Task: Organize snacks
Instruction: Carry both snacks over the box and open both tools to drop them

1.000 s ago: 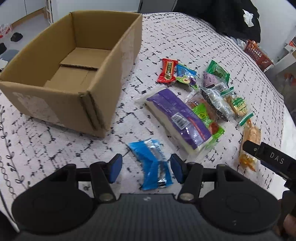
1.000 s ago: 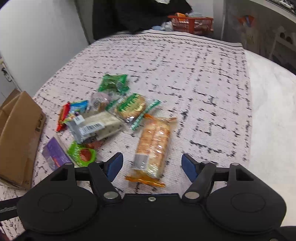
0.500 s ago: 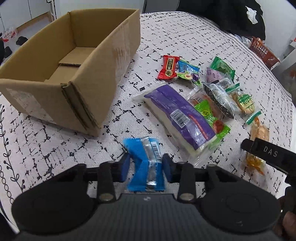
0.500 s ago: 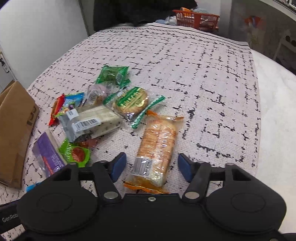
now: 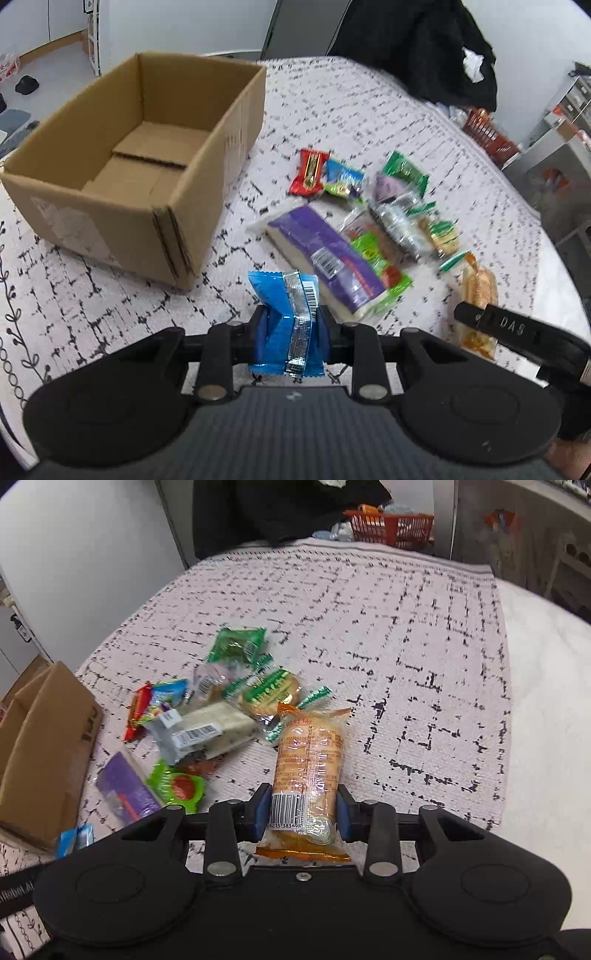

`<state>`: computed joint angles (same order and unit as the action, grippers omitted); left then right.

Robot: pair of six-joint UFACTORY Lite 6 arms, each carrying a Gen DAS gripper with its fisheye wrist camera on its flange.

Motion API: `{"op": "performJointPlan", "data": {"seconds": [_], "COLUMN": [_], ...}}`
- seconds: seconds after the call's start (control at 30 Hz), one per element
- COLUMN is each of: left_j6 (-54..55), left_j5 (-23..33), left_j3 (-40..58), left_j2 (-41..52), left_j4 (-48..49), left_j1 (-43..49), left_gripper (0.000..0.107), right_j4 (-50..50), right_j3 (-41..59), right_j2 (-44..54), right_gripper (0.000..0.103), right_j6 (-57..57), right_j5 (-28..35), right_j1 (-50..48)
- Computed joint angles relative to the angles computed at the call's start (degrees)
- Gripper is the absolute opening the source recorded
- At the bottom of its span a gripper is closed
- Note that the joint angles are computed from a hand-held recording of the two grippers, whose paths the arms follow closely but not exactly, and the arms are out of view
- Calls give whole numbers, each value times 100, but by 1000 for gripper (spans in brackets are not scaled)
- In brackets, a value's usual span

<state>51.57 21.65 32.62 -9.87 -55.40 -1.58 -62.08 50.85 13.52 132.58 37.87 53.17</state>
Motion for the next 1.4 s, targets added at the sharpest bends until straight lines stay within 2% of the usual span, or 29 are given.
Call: {"op": "performJointPlan", "data": {"seconds": [0.27,0.43,0.6,1.1,1.4], "left_j6": [-243,-118,24,998,1550], "left_j5": [805,1176,1468,2129,2389], "left_j3": [255,441,771,1904,2433], "left_j2": [-440,-653,-562,202,963], "left_j4": [484,551,605,190,-110], "left_j1": [581,921,1309,2283,2792], "left_gripper": [27,27,27,27,27], "right_j4": [317,574,629,862,1231], "right_j3": [470,1115,1620,3859,5569], "right_j2": [-188,62,292,1506,2588], "right_gripper": [35,35,35,36,36], "right_j6": [-147,-521,-633,-1419,-2253], "right_j5": [535,901,979,1010,1292], "right_j1": [555,746,851,986,1007]}}
